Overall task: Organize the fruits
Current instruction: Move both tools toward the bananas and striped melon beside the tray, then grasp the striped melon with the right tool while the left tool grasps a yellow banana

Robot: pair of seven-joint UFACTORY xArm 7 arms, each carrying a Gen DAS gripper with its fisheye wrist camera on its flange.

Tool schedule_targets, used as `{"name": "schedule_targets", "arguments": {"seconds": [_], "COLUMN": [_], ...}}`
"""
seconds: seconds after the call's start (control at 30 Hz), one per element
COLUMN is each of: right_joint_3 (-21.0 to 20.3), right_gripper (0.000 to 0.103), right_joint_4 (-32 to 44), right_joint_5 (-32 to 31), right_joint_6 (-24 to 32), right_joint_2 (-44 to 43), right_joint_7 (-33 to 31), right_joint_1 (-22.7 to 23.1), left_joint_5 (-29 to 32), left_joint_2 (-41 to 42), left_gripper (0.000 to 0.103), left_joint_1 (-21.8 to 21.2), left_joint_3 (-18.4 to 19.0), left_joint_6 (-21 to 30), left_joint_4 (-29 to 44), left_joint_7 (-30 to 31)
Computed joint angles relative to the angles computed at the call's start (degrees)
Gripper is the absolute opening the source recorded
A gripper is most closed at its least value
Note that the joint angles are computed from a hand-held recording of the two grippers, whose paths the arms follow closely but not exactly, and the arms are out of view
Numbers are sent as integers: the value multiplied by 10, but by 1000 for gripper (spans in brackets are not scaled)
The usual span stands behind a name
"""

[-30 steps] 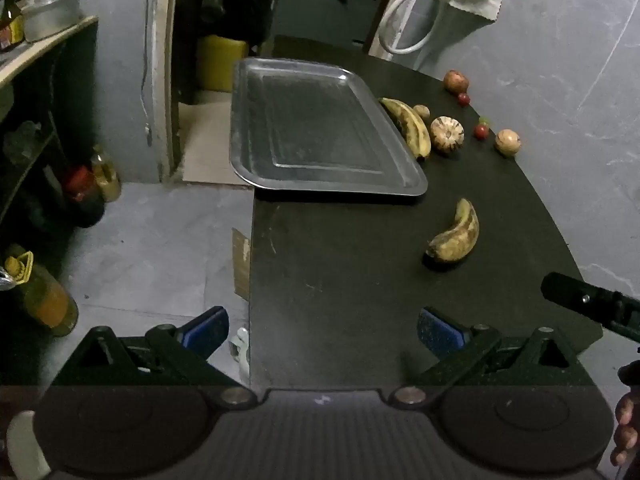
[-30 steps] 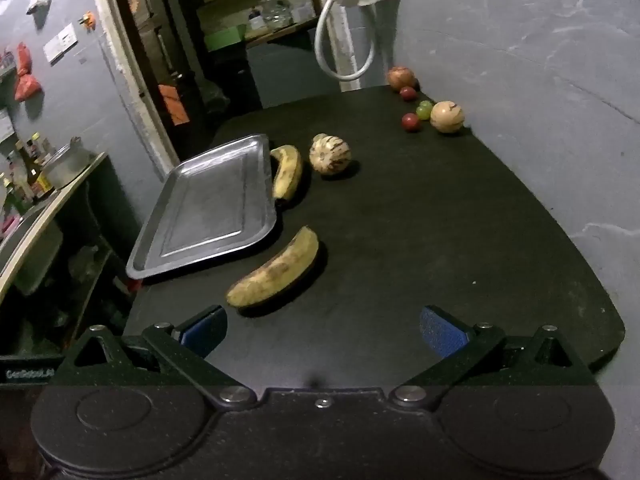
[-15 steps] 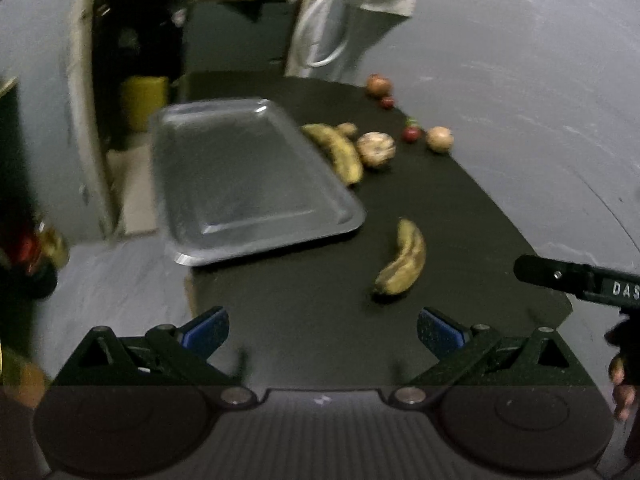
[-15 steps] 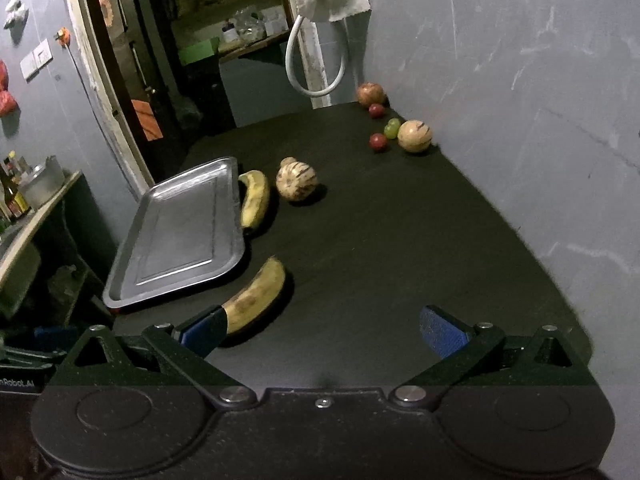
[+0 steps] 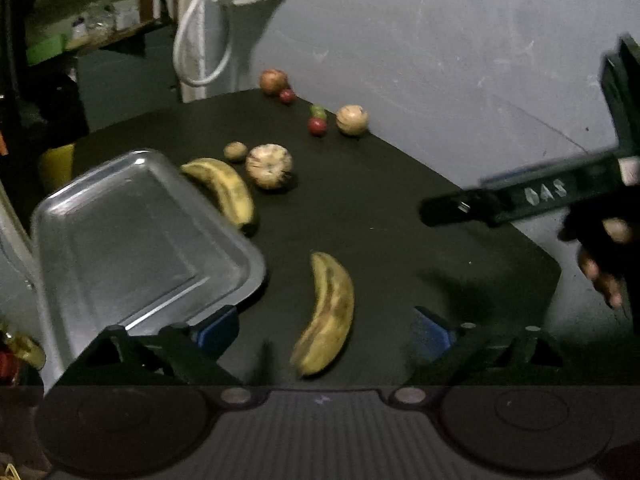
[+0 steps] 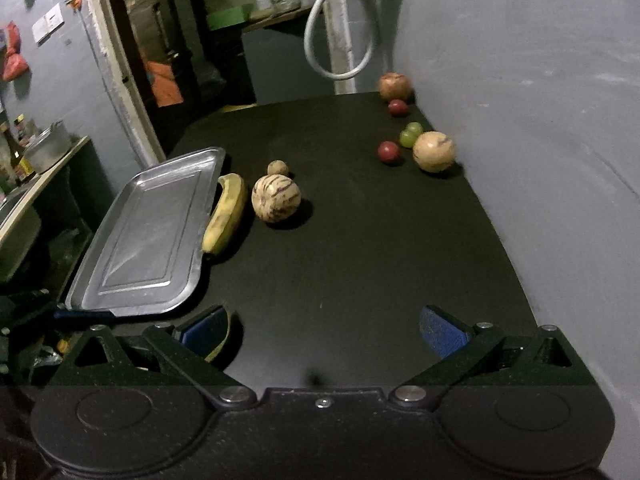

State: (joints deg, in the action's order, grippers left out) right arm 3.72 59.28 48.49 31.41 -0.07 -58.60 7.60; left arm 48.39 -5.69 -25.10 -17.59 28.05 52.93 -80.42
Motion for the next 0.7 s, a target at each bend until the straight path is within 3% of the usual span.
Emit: {"name": "schedule_targets", "arguments": {"seconds": [0.3, 0.4, 0.6, 0.7], "right_joint_3": [41, 57, 74, 80], "right_gripper": [97, 95, 93, 92], "right_joint_4": [188, 252, 354, 397], "right_joint_5": [-85, -127, -201, -229], "right_joint_6": [85, 116, 159, 177], "right_joint_2": [154, 201, 278, 310], "right_joint_7": [-36, -41, -33, -33], "right_joint_1": [-20, -20, -9, -3], "left_joint_5": [-104, -146, -147, -150], "left_joint_2": [97, 124, 137, 141], "left_gripper": [76, 66, 59, 50], "left_joint_1": [-25, -31, -45, -49], "left_joint_3": [41, 54, 75, 78], "left_joint_6": [21, 38, 41, 60], "left_joint_4": [81, 107, 124, 135], "left_joint_7": [82, 116, 112, 116]}}
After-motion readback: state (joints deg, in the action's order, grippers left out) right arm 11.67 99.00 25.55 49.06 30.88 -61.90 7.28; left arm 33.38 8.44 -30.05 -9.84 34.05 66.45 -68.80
